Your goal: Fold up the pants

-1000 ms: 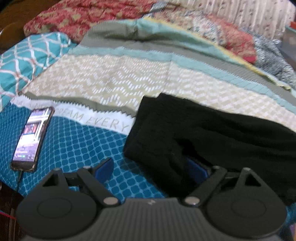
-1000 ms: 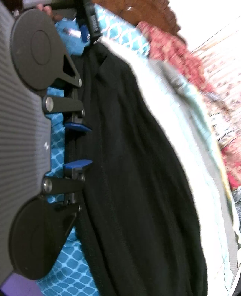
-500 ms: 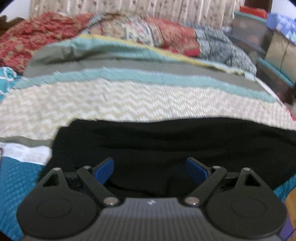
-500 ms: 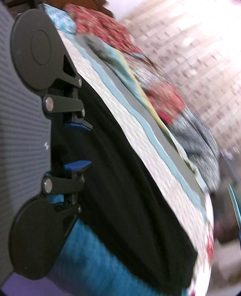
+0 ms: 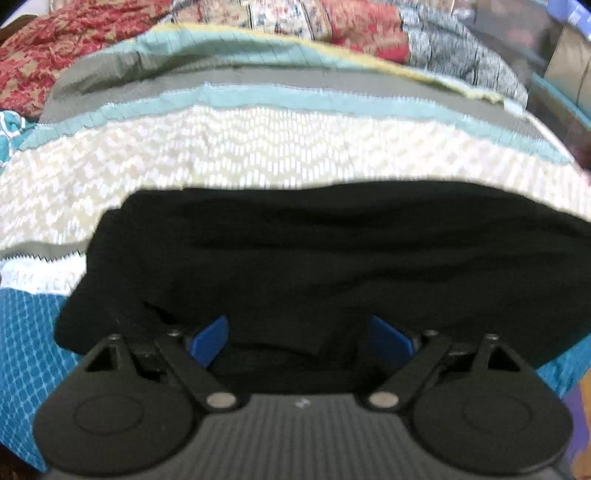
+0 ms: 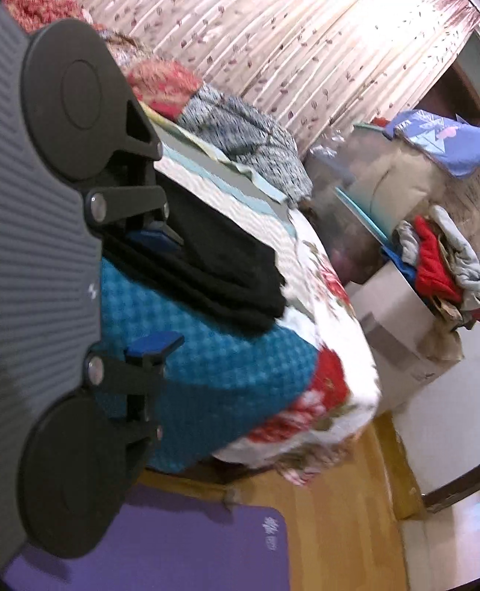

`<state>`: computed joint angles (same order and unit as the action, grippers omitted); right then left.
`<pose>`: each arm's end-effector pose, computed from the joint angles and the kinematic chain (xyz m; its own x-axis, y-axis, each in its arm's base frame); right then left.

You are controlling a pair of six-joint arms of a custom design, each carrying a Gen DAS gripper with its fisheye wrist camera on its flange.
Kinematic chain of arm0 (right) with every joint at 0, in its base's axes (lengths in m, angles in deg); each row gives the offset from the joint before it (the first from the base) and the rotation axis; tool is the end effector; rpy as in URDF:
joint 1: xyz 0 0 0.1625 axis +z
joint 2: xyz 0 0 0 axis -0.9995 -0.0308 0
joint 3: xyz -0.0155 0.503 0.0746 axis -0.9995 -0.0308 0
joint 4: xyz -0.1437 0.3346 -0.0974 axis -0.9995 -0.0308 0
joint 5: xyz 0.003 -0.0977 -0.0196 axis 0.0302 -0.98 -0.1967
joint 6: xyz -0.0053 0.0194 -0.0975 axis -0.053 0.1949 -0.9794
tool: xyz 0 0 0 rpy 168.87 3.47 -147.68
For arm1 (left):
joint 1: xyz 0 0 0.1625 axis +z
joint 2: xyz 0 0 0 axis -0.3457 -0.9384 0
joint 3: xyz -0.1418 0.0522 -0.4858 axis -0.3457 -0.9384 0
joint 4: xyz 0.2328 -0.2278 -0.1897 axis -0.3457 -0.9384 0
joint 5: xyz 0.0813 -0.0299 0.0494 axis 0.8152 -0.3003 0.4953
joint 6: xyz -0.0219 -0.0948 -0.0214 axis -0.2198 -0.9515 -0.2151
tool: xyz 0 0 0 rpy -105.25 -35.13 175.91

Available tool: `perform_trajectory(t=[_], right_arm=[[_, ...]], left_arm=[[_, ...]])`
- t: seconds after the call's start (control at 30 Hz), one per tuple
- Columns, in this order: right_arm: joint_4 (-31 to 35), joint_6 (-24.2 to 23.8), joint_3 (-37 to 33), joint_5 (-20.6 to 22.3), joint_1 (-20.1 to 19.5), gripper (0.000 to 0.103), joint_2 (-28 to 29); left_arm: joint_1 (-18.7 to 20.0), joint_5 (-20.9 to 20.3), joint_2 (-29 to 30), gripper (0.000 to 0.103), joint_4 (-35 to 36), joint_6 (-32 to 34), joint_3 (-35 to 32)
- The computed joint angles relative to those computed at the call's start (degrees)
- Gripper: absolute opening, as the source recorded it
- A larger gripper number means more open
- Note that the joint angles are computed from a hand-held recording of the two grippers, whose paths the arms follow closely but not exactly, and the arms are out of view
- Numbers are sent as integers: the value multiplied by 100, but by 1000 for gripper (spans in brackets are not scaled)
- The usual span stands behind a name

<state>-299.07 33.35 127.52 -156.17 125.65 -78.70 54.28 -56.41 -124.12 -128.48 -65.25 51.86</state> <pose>-0.1209 -0.3056 0.4365 -0.8436 0.5277 -0.0997 0.1564 0.0638 -0.9856 -0.2946 -0.4492 0.1377 -0.7541 0.0929 -0.6501 0.4234 0.8255 -0.3731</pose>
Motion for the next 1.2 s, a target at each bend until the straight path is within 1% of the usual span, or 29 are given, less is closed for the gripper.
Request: perform_trajectory(t=[0.03, 0.13, 0.3, 0.4, 0.53, 0.6, 0.63, 0.67, 0.7, 0.73, 0.77, 0.83, 0.9, 1.0, 1.03, 1.13, 1.2], right_arm=[[120, -29, -81, 70, -66, 52, -26], [365, 64, -381, 109, -11, 52, 25], [853, 135, -902, 181, 13, 56, 91], [1127, 57, -1152, 8, 155, 56, 169], [1361, 59, -1376, -70, 260, 56, 236], [1409, 50, -1476, -183, 350, 56, 274], [1448, 25, -1528, -244, 386, 55, 293], [1524, -13, -1582, -358, 445, 47, 297], [1537, -82, -1620, -502, 518, 42, 309], [1580, -185, -1666, -662, 595, 28, 318], [1695, -326, -1724, -782, 662, 22, 309], [1827, -556, -1770, -930, 777, 17, 266], [1679, -862, -1709, -1039, 949, 16, 224], [1549, -1375, -1577, -864, 1221, 15, 148], [1584, -1625, -1543, -832, 1385, 15, 124], [1560, -2586, -1424, -1022, 2073, 15, 218], [1448, -3496, -1277, -1272, 2620, 15, 426]], left_arm=[[-42, 45, -20, 88, 0, -20, -14], [-111, 87, -28, 88, 31, -127, -68], [-68, -25, 87, 89, 329, -218, -296], [-103, -56, 131, 89, 471, -293, -334], [-126, -39, 161, 89, 583, -342, -384], [-120, -35, 172, 89, 610, -359, -409], [-114, -37, 179, 89, 622, -368, -422], [-99, -43, 180, 89, 625, -358, -430], [-88, -52, 185, 89, 631, -357, -440], [-79, -64, 189, 89, 625, -351, -442], [-70, -77, 193, 89, 616, -337, -445], [-50, -99, 195, 89, 580, -311, -434], [-33, -119, 191, 89, 530, -301, -411], [-8, -154, 175, 89, 464, -302, -375], [-7, -164, 170, 89, 435, -317, -359], [-5, -184, 136, 89, 283, -319, -278], [-12, -183, 95, 89, 210, -362, -206]])
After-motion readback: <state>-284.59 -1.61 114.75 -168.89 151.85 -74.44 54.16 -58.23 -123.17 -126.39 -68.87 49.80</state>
